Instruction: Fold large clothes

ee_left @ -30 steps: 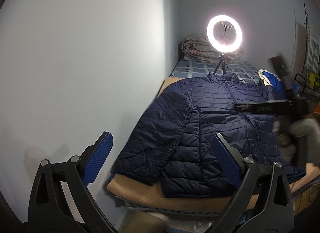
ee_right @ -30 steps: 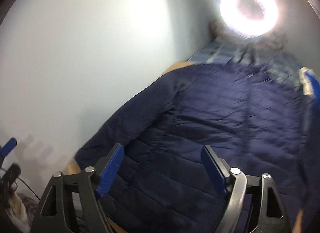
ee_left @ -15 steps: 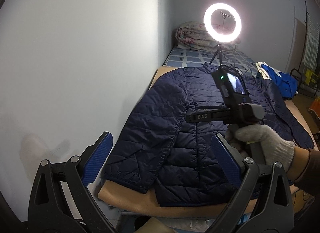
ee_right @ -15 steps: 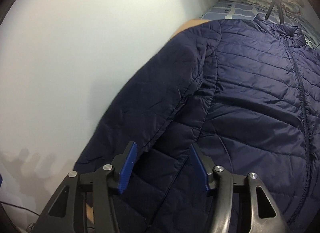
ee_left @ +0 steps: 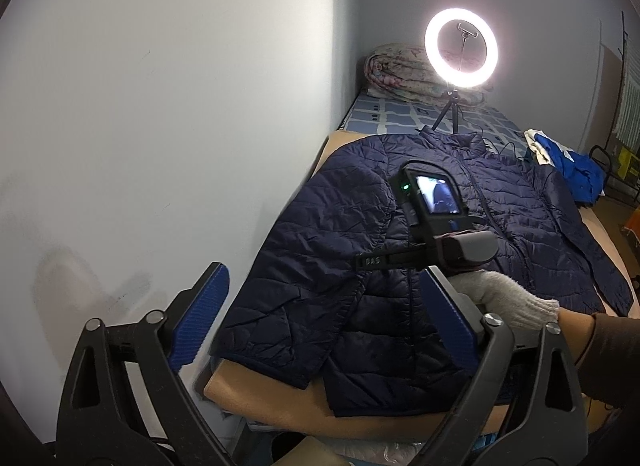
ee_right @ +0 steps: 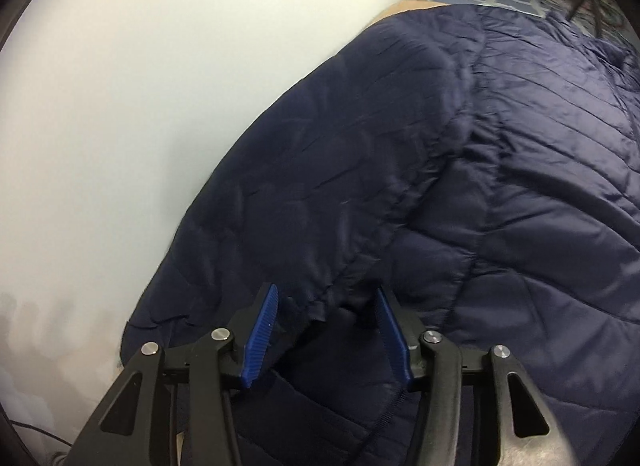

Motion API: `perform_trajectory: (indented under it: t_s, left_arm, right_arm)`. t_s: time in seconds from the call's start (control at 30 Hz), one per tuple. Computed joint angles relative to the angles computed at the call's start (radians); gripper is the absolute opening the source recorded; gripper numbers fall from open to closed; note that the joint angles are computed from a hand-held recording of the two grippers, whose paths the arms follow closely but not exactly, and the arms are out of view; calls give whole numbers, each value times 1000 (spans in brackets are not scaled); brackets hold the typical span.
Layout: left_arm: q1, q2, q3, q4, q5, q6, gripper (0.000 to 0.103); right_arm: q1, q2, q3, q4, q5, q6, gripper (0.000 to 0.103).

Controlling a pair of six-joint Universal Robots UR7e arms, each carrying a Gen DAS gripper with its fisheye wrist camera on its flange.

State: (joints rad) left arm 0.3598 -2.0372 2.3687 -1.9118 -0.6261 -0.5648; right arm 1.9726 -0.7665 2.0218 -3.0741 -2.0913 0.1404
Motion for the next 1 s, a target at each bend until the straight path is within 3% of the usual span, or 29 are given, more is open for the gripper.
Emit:
perform_trajectory:
  t_s: [0.07, 0.1, 0.17, 0.23, 0.37, 0.57, 0.7, 0.8, 0.87, 0.93, 1.0]
  left_arm:
    - [3, 4, 1, 2, 10, -2, 96]
    - [6, 4, 1, -1, 12, 0, 96]
    - [10, 8, 1, -3, 15, -2, 95]
    - [16, 15, 0, -6, 16, 1, 95]
    - [20, 20, 0, -6, 28, 5, 94]
    - [28, 20, -5, -4, 35, -2, 94]
    - [20, 22, -1, -17, 39, 8, 95]
    - [13, 17, -1, -4, 52, -5, 94]
    - [15, 5, -5, 9, 54, -15, 95]
    - [22, 3, -10, 20, 61, -17, 95]
    - [25, 2, -15, 49, 71, -42, 94]
  right_arm:
    - [1, 11, -13, 18, 3, -11, 32]
    - [1, 15, -16, 23, 5, -16, 29]
    - [3, 17, -21, 27, 6, -36, 8]
    - [9, 13, -20, 30, -1, -47, 3]
    - [30, -10, -10, 28, -40, -92, 0]
    - [31, -122, 68, 41, -119, -147, 0]
    - [28, -165, 103, 45, -177, -143, 0]
    - [29, -167, 106, 58, -176, -166, 7]
    - [53, -169, 139, -8, -185, -234, 36]
    - [70, -162, 186, -166, -168, -342, 44]
    - [105, -183, 244, -255, -137, -393, 55]
